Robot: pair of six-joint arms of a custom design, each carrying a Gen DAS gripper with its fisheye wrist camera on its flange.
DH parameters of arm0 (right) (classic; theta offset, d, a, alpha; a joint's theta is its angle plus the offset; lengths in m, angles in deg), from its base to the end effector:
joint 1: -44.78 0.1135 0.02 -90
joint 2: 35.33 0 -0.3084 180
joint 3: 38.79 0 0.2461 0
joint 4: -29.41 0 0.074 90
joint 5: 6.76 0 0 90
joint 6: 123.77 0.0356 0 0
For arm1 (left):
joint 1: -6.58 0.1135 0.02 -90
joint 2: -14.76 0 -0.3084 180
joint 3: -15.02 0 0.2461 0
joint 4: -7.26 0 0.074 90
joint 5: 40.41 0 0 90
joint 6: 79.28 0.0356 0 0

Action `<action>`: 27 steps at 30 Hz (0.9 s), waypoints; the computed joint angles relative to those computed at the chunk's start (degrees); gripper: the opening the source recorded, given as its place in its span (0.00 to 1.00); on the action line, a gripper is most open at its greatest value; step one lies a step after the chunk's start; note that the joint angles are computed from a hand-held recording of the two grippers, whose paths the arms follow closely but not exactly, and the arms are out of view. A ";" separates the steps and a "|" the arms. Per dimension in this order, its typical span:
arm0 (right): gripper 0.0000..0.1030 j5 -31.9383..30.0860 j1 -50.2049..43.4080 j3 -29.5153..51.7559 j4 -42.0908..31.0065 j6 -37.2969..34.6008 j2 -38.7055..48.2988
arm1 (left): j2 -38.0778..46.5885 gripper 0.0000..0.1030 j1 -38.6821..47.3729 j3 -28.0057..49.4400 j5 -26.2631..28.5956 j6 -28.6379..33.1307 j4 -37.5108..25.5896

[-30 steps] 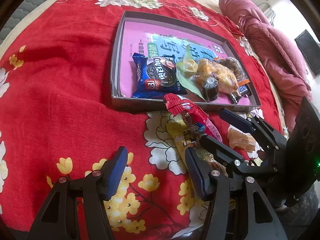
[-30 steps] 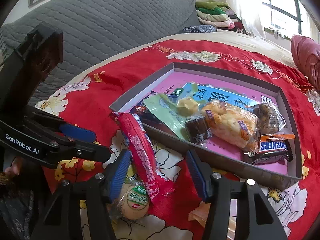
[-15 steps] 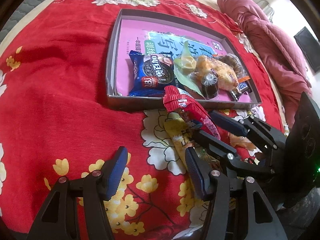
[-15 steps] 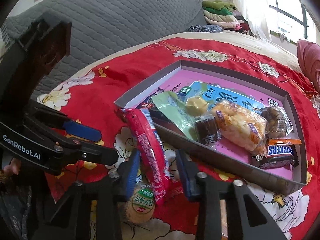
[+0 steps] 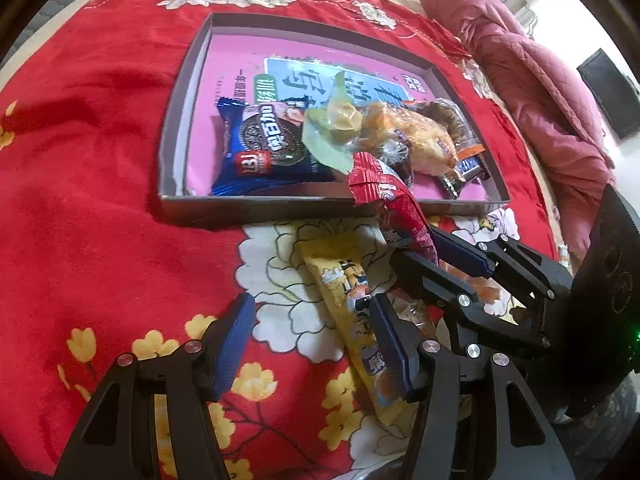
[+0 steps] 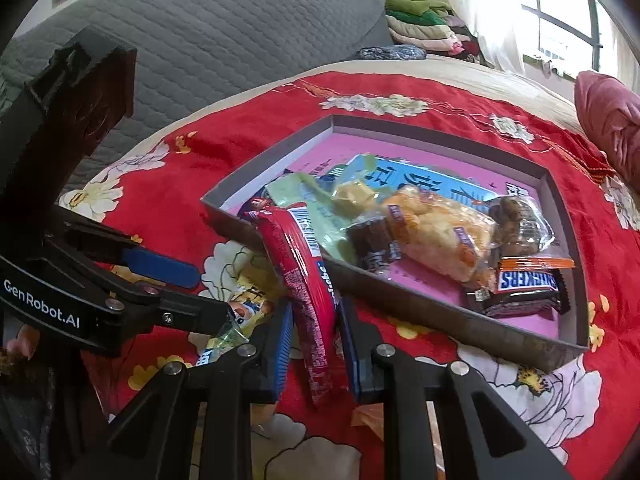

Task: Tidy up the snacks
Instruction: 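Grasp the yellow snack pack with the left tool while the right tool holds the red stick snack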

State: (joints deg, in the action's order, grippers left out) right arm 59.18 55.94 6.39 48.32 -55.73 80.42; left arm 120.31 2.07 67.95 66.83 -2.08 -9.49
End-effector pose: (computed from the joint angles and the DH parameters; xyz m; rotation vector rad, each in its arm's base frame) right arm 0.2934 0.0727 0.0757 -0.8568 2.2559 0.4318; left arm 0.2884 -0.0333 0.1140 -0.1249 2.7885 -0.4946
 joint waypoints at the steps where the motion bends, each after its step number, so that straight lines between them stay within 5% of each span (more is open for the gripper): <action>1: 0.23 0.18 -0.18 -0.06 0.15 0.00 -0.08 | 0.48 0.60 -0.14 0.33 0.35 -0.39 0.23; 14: 0.23 -1.03 -3.41 -0.73 -0.26 1.20 -1.61 | 5.52 0.59 -2.77 3.85 0.81 -3.08 0.63; 19: 0.23 -1.74 -4.26 -0.59 -0.57 2.01 -1.81 | 5.98 0.40 -3.74 3.88 -1.69 -3.59 1.33; 27: 0.23 -2.07 -4.64 -1.34 1.05 2.77 -2.40 | 5.16 0.25 -3.20 2.55 -3.24 -3.48 2.78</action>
